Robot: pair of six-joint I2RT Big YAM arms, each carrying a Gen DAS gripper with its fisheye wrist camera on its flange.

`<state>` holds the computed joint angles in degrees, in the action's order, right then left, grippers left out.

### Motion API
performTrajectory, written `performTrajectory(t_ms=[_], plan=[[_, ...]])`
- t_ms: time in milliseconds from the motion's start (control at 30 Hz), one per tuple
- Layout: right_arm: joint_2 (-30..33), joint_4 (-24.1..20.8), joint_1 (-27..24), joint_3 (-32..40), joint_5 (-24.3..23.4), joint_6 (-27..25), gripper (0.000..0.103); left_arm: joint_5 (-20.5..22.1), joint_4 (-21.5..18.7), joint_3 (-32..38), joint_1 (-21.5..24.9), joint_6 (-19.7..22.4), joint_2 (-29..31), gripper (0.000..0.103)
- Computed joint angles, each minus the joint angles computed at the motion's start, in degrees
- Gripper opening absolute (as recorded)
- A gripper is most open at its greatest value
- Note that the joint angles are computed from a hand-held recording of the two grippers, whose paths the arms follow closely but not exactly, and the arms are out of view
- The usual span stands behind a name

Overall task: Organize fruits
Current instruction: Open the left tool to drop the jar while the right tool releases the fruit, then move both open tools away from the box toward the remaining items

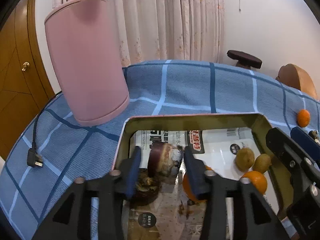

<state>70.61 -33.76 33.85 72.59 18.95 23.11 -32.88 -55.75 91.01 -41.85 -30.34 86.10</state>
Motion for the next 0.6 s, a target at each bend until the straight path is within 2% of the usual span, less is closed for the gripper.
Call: performTrajectory(t_ms=[33,100,433,600], plan=[[-0.3,0.2,-0.1,-0.2,0.5,0.4,0.073,-0.9,0.8,-0.4,-0.2,0.1,-0.4,0.069],[-0.8,0.9,-0.3,-0.9,1.0,1.4,0.083,-1.4,3.1,-1.4,-0.5,0.6,-1.3,0.075],[-2.3,1.1,-1.0,-1.8,3.4,3.0,0.084,-1.1,5.1,-2.5,-0.5,-0.3,-2.1,0.075],[-3.1,0.8,-1.2,-2.4,5.0,3.2,0.084,-2.9,5.3,-2.5,-1.2,0.6,-1.8,0.075]])
